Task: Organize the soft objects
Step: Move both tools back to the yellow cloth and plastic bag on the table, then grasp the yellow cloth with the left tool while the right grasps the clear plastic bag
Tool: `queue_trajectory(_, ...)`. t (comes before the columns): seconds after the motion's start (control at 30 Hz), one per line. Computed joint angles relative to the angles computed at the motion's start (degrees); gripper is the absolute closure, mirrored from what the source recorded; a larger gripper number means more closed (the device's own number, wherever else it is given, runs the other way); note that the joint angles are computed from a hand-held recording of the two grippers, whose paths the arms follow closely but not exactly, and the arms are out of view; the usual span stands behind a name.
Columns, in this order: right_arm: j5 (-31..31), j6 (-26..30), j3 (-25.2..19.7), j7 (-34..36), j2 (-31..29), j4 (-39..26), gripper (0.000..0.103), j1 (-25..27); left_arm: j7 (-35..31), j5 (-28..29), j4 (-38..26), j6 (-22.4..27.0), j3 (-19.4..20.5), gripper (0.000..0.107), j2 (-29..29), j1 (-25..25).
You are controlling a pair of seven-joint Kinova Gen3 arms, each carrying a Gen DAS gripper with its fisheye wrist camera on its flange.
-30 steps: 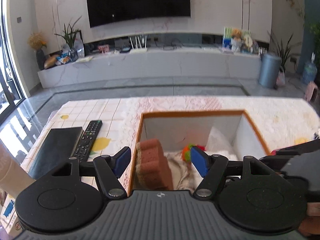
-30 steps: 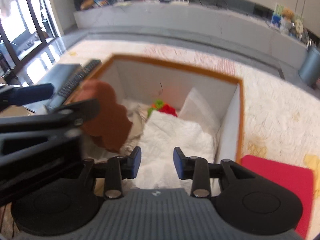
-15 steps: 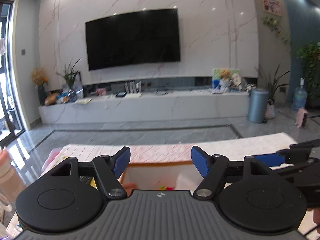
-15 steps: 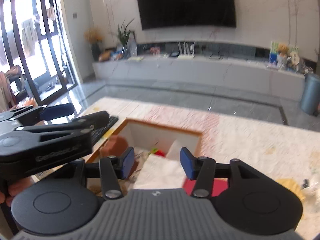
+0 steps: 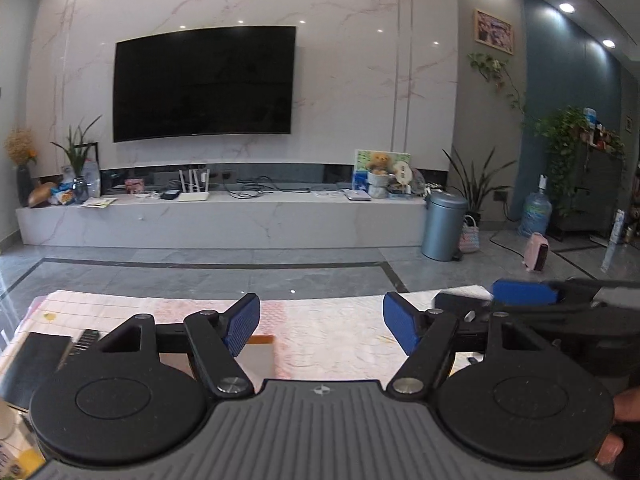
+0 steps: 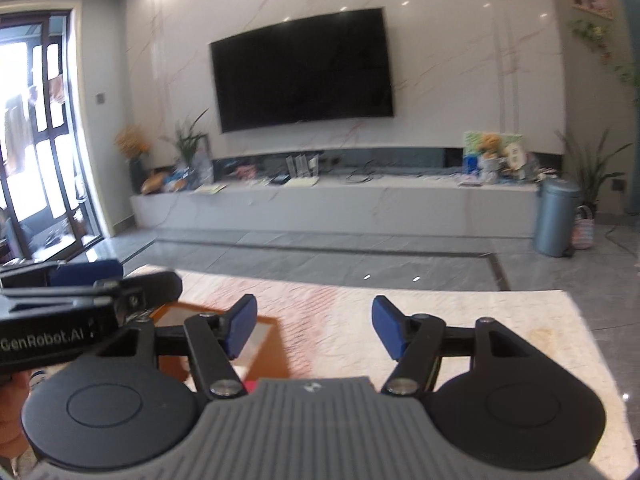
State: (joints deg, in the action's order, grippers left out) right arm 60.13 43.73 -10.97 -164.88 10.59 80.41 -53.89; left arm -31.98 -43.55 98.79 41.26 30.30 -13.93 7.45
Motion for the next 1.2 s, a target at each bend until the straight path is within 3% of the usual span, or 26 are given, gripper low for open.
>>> queue_trajectory(0.13, 5.67, 7.6, -1.01, -6.37, -1.25, 3.45, 0.036, 1.01, 5.39, -4.47, -0.27, 0.71, 4.42, 0.024, 3.25, 0.82)
queue_trajectory(0.2, 6.4, 12.26, 1.13, -5.8, -0.23, 3.87, 0.036, -0.46, 8.67, -6.48, -0.28, 0.11, 5.3, 0.024, 5.3, 2.0)
queue_trajectory(0.3, 4.73, 17.58, -0.5, -6.24, 1.47, 4.57, 0.036, 3.14, 13.76, -11.81, -1.16, 1.41, 7.43, 0.025, 9.93, 4.18)
queue_trajectory(0.37, 4.77, 16.85, -2.12, -9.68, 2.03, 6.86, 0.036, 6.87, 17.1, -15.75, -1.08, 2.68, 8.18, 0.024, 12.75, 6.3)
queue_trajectory(0.53, 6.85, 6.69, 3.54, -21.33, -0.74, 17.23, 0.036, 8.37, 18.87, -22.32, -4.05, 9.34, 8.12, 0.024, 22.83, 14.05)
queue_trajectory(0.63, 8.84, 7.67, 1.88, -26.5, -0.02, 19.74, 0.036, 10.25, 17.86, -22.63, -5.11, 7.96, 6.09, 0.024, 27.53, 17.08)
queue_trajectory(0.7, 8.07, 11.49, -0.44, -25.62, 2.63, 18.6, 0.036, 11.51, 17.23, -22.23, -5.04, 3.89, 5.09, 0.026, 29.64, 16.9)
queue_trajectory(0.77, 6.71, 11.95, -3.66, -23.98, 4.19, 18.68, 0.036, 14.84, 13.39, -21.0, -6.37, 1.88, 4.6, 0.024, 32.66, 16.99)
queue_trajectory(0.87, 8.11, 9.17, -7.79, -20.65, 5.96, 20.09, 0.036, 20.5, 11.18, -21.03, -8.65, 3.94, 2.24, 0.024, 36.43, 20.18)
queue_trajectory(0.97, 14.8, 11.92, -6.08, -20.72, 6.83, 23.27, 0.036, 17.06, 14.08, -23.19, -9.32, 5.79, -1.62, 0.022, 38.13, 24.31)
queue_trajectory(1.07, 21.79, 11.0, 1.56, -23.8, 5.82, 27.81, 0.035, 9.36, 13.54, -21.65, -9.06, 2.23, -5.2, 0.022, 38.1, 25.66)
queue_trajectory(1.13, 26.02, 8.61, 4.57, -26.84, 5.91, 29.23, 0.034, 7.75, 11.75, -19.44, -8.4, -1.83, -3.82, 0.022, 37.83, 22.67)
queue_trajectory(1.2, 27.03, 7.15, 3.34, -28.77, 6.05, 28.78, 0.033, 9.79, 13.04, -19.35, -6.95, -6.49, -0.03, 0.021, 37.6, 17.44)
